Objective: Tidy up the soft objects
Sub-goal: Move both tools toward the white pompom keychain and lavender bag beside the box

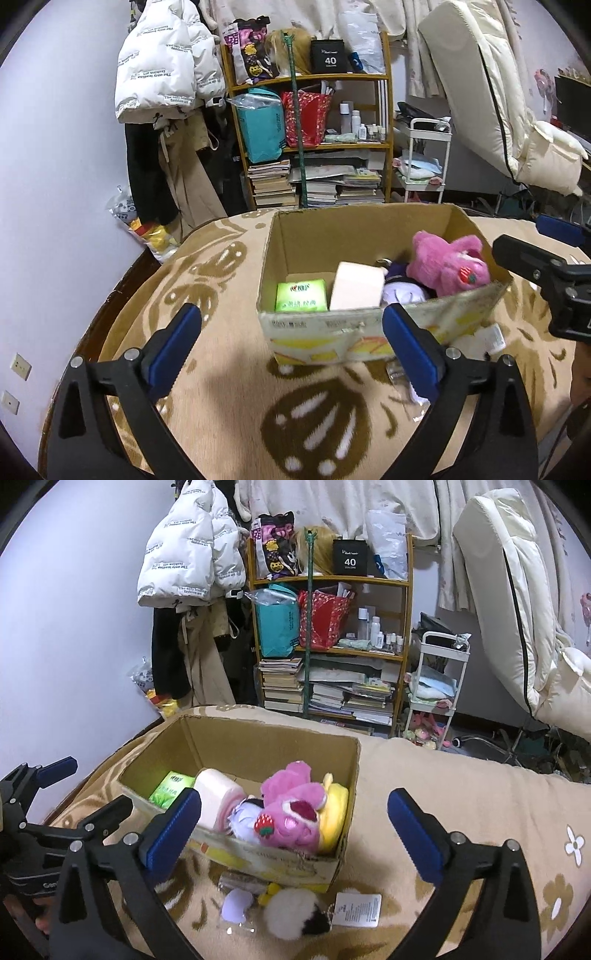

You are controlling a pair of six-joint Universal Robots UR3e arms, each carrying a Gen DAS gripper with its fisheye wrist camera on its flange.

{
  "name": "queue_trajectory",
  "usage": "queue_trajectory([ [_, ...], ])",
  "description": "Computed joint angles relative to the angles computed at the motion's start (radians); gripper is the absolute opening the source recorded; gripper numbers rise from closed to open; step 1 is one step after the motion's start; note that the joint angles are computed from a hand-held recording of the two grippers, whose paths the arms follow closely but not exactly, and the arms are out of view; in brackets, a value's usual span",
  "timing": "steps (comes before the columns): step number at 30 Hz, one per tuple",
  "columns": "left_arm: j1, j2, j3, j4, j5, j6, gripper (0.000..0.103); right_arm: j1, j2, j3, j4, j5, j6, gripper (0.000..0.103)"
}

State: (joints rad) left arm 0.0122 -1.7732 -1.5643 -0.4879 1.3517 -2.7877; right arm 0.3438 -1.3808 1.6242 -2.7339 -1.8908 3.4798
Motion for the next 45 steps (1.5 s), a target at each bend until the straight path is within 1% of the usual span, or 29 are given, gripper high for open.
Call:
queue_trajectory([
  [4, -0.005, 0.050, -0.048, -0.008, 0.002, 0.006, 0.098, 0.013, -0.042, 0.032, 0.026, -0.007, 0.014, 0.103],
  [9, -0.007, 0.098, -0.093, -0.050, -0.009, 0.004, 0.098, 0.030, -0.096, 0.076, 0.055, -0.023, 0.052, 0.103],
  [14, -0.001, 0.146, -0.144, -0.051, -0.014, 0.000, 0.098, 0.053, -0.157, 0.136, 0.092, -0.038, 0.075, 0.103],
  [19, 0.008, 0.176, -0.161, -0.111, -0.026, -0.014, 0.098, 0.066, -0.184, 0.156, 0.114, -0.043, 0.103, 0.103],
  [23, -0.003, 0.192, -0.181, -0.108, -0.010, 0.004, 0.098, 0.073, -0.186, 0.160, 0.121, -0.048, 0.111, 0.103],
  [27, -0.014, 0.183, -0.180, -0.092, 0.009, 0.006, 0.098, 0.071, -0.179, 0.156, 0.130, -0.048, 0.119, 0.103],
  [31, -0.025, 0.152, -0.167, -0.086, 0.021, -0.001, 0.098, 0.040, -0.181, 0.163, 0.153, -0.005, 0.133, 0.103],
  [36, -0.005, 0.114, -0.130, -0.136, -0.051, -0.006, 0.098, 0.002, -0.166, 0.160, 0.179, 0.030, 0.149, 0.103],
  [38, -0.003, 0.102, -0.122, -0.141, -0.068, -0.013, 0.098, -0.009, -0.158, 0.158, 0.183, 0.040, 0.156, 0.103],
  [41, -0.003, 0.078, -0.111, -0.137, -0.097, -0.025, 0.098, -0.033, -0.149, 0.159, 0.186, 0.086, 0.157, 0.103],
  [43, -0.023, 0.049, -0.095, -0.122, -0.085, -0.020, 0.098, -0.037, -0.133, 0.149, 0.193, 0.092, 0.157, 0.103],
  [45, -0.048, 0.029, -0.093, -0.086, -0.052, -0.015, 0.098, -0.037, -0.115, 0.134, 0.203, 0.089, 0.154, 0.103],
])
